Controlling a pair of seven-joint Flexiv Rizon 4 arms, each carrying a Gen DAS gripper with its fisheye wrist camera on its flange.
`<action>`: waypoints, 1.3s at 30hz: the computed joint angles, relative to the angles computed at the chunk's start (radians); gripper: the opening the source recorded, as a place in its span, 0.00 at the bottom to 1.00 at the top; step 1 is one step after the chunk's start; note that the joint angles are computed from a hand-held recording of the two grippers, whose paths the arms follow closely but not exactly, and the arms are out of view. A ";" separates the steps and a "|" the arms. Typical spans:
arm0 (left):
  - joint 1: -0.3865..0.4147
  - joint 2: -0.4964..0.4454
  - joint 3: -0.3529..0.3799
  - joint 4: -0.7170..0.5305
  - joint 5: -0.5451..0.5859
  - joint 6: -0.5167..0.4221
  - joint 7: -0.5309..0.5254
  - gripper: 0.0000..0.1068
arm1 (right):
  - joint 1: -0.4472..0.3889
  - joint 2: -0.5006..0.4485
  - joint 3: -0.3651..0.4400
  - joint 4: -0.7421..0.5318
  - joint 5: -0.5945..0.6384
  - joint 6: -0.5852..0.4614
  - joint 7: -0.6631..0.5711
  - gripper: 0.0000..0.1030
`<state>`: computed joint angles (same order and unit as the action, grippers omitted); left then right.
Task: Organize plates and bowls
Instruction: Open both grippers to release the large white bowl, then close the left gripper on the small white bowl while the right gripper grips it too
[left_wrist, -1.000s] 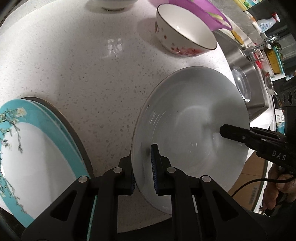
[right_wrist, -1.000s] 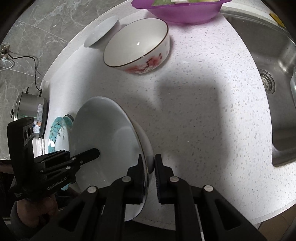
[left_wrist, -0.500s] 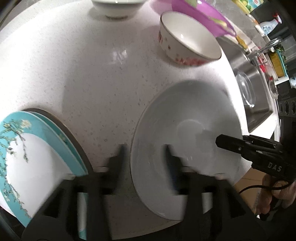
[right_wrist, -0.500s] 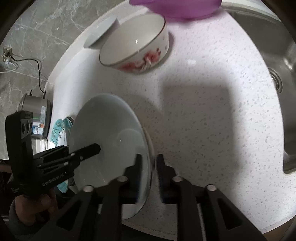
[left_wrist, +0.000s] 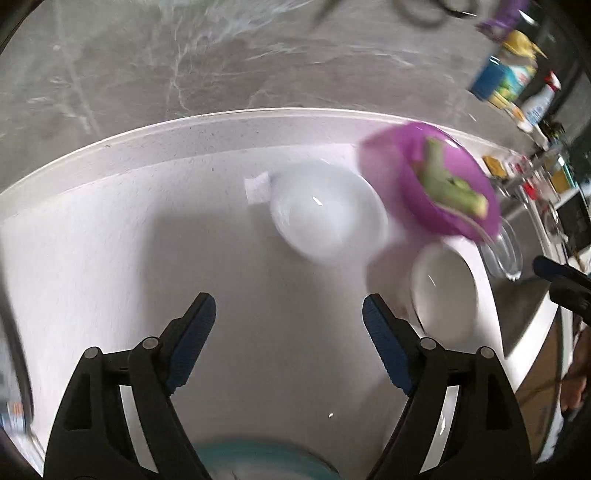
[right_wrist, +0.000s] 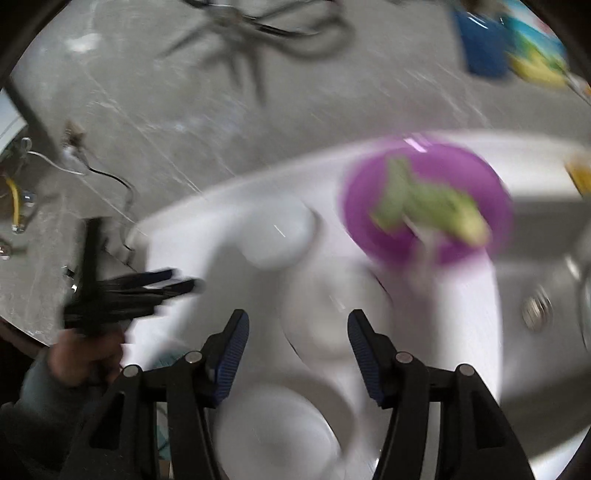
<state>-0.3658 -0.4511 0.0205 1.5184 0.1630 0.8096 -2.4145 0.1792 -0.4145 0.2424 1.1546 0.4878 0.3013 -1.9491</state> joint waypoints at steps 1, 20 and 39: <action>0.043 -0.020 -0.019 0.006 -0.040 0.050 0.055 0.76 | 0.034 -0.022 -0.008 -0.020 -0.035 0.017 0.027 0.58; 0.141 -0.193 -0.045 -0.073 -0.253 0.045 0.378 0.28 | 0.281 -0.421 -0.052 -0.359 -0.394 -0.131 0.369 0.42; 0.113 -0.174 -0.032 -0.076 -0.274 0.097 0.421 0.10 | 0.267 -0.377 -0.036 -0.340 -0.386 -0.110 0.332 0.10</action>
